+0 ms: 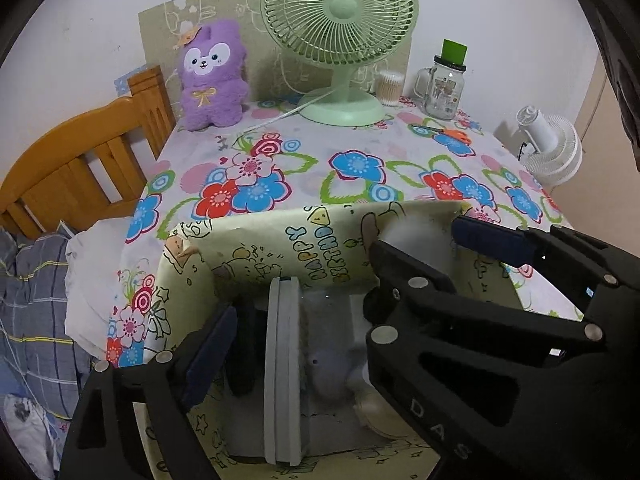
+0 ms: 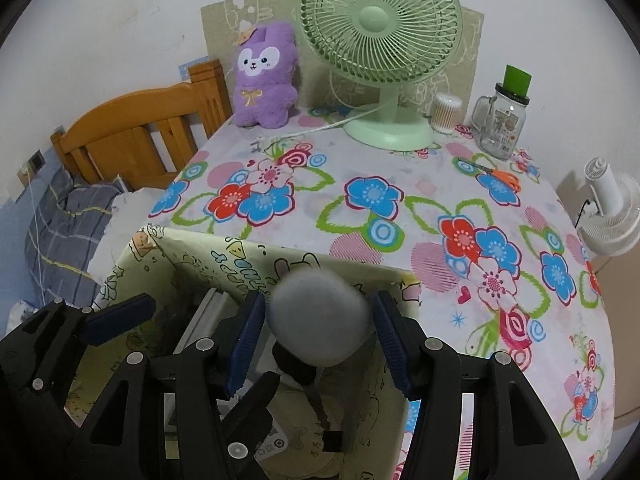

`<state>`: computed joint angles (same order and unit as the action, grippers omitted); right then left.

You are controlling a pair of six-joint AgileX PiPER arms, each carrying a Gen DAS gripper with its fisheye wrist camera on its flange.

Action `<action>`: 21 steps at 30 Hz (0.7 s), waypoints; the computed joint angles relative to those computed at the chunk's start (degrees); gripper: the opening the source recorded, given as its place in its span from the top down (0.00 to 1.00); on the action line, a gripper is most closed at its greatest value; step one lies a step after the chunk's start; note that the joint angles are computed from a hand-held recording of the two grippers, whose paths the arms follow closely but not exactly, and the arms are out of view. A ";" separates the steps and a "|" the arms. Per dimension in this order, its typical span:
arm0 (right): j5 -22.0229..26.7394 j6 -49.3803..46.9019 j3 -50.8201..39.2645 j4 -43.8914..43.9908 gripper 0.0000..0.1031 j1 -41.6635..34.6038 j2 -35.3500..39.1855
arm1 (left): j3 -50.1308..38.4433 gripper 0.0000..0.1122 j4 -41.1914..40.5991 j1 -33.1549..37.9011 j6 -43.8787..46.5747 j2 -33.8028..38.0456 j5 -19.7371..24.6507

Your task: Organize rigid objects

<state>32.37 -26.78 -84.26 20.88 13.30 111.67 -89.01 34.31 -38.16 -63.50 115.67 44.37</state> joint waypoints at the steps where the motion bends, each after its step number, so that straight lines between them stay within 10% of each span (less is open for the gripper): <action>1: -0.04 0.10 0.08 -0.25 0.41 0.03 -0.03 | 0.00 0.19 0.21 -0.07 -0.12 0.03 0.18; 21: -4.19 -0.12 10.10 0.86 0.16 -3.44 -10.21 | -1.17 0.17 6.17 -6.42 -4.98 -1.96 4.11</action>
<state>28.18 -26.89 -74.16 21.74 9.85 101.45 -90.18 40.48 -44.58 -68.48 113.71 48.48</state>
